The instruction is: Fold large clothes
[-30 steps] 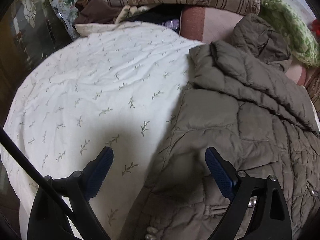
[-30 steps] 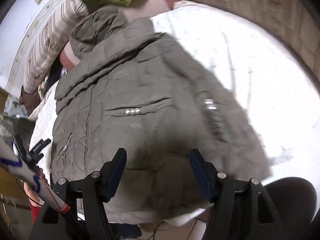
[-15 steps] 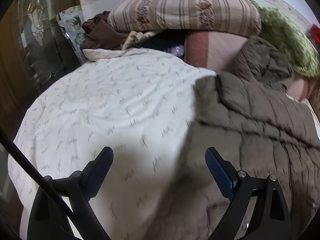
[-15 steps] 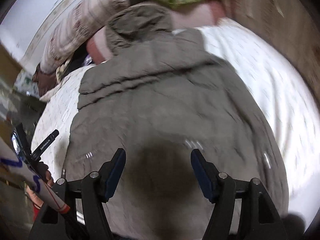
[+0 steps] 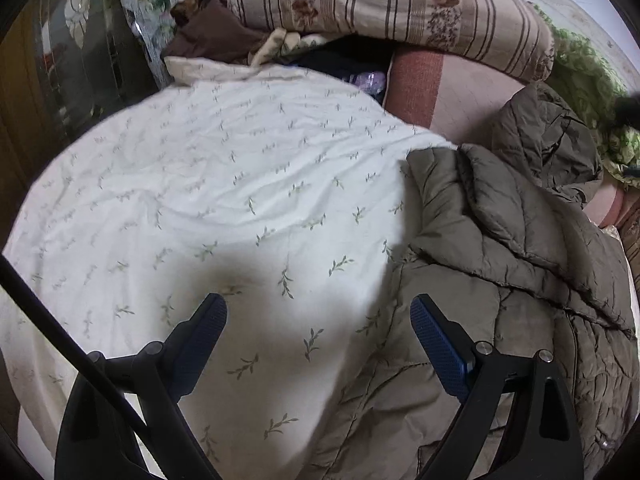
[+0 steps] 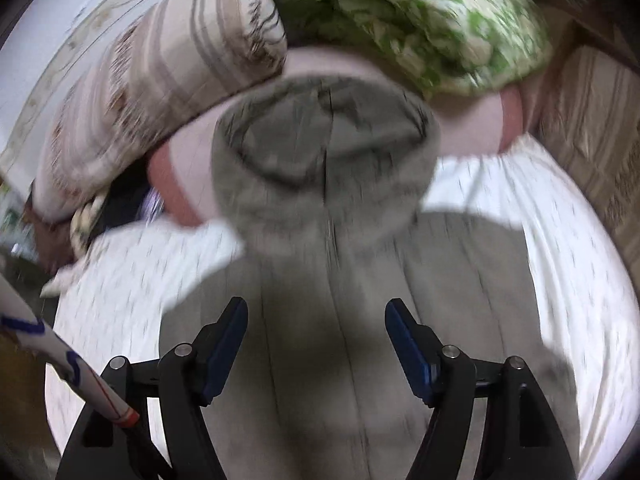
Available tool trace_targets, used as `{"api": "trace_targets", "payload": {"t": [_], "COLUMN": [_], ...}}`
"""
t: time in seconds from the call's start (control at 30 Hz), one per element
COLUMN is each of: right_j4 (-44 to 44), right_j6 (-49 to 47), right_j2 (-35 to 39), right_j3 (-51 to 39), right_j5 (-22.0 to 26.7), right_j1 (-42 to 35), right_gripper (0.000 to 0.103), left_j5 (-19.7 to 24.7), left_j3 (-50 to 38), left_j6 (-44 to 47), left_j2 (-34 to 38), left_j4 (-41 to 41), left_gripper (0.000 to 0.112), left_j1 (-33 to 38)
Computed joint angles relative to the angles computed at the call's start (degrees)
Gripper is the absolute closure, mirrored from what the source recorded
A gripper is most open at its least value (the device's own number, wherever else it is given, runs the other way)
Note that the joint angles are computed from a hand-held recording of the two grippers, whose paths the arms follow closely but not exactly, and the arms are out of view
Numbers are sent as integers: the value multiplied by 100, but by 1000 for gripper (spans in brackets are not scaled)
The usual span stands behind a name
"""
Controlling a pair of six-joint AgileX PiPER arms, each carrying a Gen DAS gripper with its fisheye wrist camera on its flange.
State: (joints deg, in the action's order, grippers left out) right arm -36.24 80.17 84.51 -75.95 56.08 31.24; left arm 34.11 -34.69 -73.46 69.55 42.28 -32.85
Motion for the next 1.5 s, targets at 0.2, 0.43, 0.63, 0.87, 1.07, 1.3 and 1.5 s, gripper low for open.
{"api": "trace_targets", "payload": {"t": [0.2, 0.43, 0.63, 0.87, 1.07, 1.3, 1.5], "right_j4": [633, 1677, 2244, 1051, -274, -1174, -1131], "right_j6": [-1180, -1569, -1543, -1527, -506, 2519, 3808], "right_j2": [1610, 3287, 3396, 1938, 34, -459, 290], "right_j3": [-2491, -4789, -4437, -2752, -893, 1242, 2585], "right_j5": [16, 87, -521, -444, 251, 1092, -1157], "right_j1": [-1144, -1945, -2275, -1378, 745, 4069, 2795], "right_gripper": [16, 12, 86, 96, 97, 97, 97], "left_j5": [-509, -778, -795, -747, -632, -666, -569], "left_j3": [-42, -152, -175, -122, 0, 155, 139], "left_j6": [394, 258, 267, 634, 882, 1613, 1339], "left_j2": [445, 972, 976, 681, 152, -310, -307], "left_j4": [-398, -170, -150, -548, -830, -1534, -1248], "left_gripper": [19, 19, 19, 19, 19, 19, 19], "left_j1": [334, 186, 261, 351, 422, 906, 761]}}
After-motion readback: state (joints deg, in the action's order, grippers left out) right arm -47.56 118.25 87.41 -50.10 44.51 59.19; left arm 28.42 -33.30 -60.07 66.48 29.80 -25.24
